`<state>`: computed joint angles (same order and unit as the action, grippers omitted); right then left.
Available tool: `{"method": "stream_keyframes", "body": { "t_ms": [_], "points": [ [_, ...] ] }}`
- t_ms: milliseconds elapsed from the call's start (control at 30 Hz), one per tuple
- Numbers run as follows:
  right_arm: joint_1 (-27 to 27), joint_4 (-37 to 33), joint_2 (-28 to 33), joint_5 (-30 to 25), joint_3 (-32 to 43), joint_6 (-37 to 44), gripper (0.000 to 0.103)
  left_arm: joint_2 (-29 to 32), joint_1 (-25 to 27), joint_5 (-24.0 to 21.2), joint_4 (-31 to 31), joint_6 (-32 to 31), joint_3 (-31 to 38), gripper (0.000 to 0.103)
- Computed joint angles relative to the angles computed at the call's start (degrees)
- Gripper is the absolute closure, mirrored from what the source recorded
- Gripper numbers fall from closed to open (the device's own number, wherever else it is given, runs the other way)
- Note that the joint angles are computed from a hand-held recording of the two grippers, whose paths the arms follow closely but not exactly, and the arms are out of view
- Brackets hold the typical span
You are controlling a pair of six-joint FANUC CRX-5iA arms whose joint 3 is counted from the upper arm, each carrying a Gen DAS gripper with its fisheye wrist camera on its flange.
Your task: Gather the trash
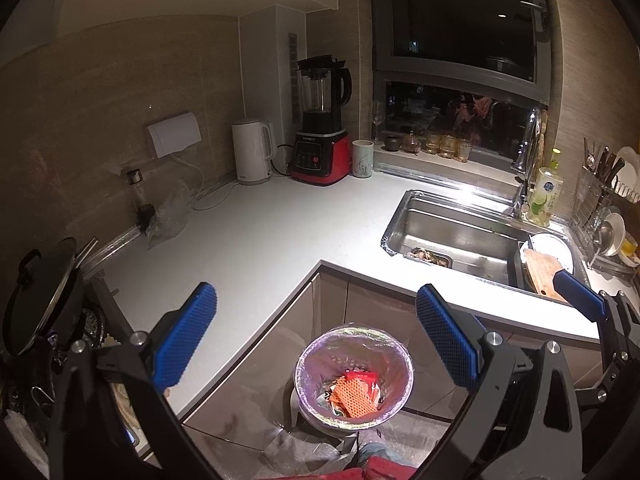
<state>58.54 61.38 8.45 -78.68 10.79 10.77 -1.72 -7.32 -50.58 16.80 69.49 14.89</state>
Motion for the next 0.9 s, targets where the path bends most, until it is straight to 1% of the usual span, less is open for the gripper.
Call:
{"method": "stream_keyframes", "body": {
  "t_ms": [167,533,900],
  "points": [
    [-0.5,-0.5,0.2,0.5,0.4,0.7,0.002,0.6,-0.2,0.1,-0.2,0.1,0.6,0.008],
    [-1.4,-1.7,1.3,0.9,2.1,1.9,0.002,2.5,-0.1,-1.3,-0.2,0.7,2.7,0.008],
    [-1.7,-2.3,1.9,0.9,2.9,2.5,0.002,3.2,0.1,-1.4,0.4,0.2,2.8,0.008]
  ]
}}
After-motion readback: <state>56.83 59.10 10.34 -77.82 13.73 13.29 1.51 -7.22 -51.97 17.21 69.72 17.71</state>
